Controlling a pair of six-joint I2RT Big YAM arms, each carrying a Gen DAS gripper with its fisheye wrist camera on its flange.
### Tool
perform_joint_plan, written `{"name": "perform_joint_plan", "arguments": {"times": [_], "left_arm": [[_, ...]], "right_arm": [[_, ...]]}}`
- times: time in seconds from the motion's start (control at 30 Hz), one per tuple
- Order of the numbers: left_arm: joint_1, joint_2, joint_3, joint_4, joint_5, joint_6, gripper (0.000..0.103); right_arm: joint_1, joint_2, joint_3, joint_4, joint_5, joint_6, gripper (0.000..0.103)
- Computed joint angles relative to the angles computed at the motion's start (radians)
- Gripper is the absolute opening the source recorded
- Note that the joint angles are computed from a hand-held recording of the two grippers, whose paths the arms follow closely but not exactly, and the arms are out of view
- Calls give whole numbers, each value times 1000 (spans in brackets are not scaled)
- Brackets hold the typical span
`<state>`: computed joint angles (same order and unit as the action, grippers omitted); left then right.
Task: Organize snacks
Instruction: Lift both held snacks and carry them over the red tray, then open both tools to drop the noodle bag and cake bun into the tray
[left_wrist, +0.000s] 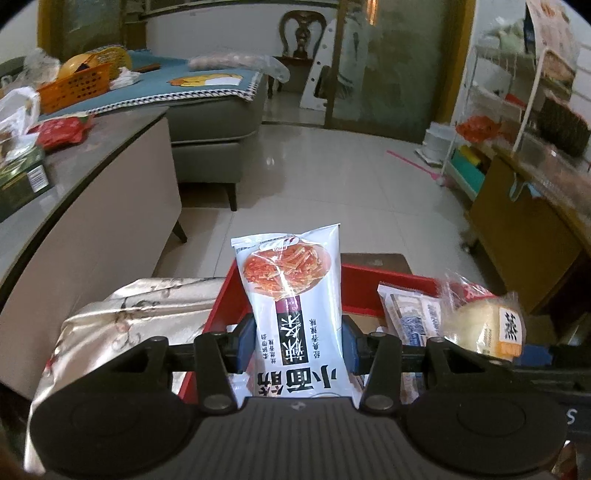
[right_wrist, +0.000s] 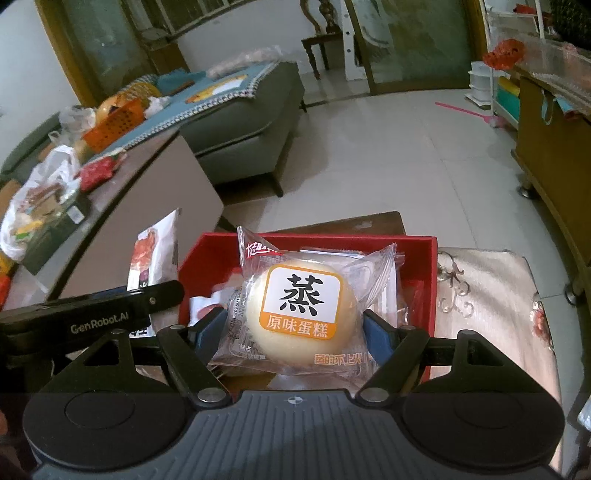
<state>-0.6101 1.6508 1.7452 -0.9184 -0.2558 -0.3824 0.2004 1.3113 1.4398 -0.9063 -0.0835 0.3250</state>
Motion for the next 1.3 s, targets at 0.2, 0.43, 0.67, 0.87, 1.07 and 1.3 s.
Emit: {"name": "perform_joint_plan", "arguments": {"times": [0.2, 0.43, 0.67, 0.87, 1.07, 1.3], "left_arm": [[18, 65, 44, -34, 26, 14, 39], [35, 102, 70, -70, 40, -18, 46], [47, 82, 59, -45, 45, -64, 58], [48, 59, 46, -47, 43, -53, 60], [39, 20, 14, -41, 16, -45, 60], [22, -27, -26, -30, -6, -20, 60]], "right_arm": [[11, 69, 44, -20, 39, -39, 82], [20, 118, 69, -38, 63, -57, 86], [9, 111, 62, 11, 36, -31, 89], [0, 102, 57, 28, -3, 5, 89], [-11, 77, 45, 60, -90, 63, 90], [-3, 54, 39, 52, -75, 73, 91]]}}
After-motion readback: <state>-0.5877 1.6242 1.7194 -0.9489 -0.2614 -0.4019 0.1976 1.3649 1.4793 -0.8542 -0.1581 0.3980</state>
